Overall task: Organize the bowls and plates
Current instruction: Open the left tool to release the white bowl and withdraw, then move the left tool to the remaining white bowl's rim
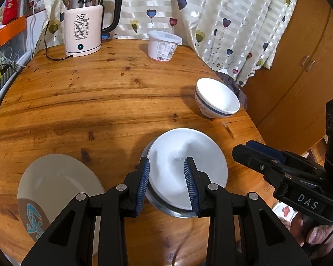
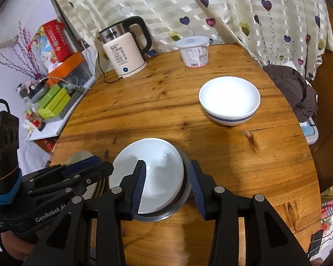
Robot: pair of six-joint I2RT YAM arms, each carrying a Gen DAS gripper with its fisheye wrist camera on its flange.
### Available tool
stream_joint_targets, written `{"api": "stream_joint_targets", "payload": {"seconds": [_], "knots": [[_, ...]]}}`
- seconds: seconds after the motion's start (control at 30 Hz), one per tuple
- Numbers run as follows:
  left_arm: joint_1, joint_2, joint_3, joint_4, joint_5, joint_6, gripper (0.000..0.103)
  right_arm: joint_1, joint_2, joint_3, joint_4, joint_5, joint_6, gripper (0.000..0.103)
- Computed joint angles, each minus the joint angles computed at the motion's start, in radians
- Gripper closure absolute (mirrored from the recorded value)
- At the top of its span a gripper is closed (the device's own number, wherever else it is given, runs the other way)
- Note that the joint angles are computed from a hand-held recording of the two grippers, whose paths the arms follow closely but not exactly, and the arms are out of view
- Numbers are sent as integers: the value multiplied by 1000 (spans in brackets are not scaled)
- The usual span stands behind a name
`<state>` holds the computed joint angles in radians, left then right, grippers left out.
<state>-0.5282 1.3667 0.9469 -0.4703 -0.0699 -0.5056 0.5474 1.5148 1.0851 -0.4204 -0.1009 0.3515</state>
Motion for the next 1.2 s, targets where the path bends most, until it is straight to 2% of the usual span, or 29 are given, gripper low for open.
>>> {"api": "stream_joint_targets", "payload": {"seconds": [0.5,1.2], "knots": [[10,130,138,-4,49,50,69,-108,15,14,-1,-16,-28,63],[36,433,477,-82,144,120,69,-245,154,123,0,-50,-64,63]]}}
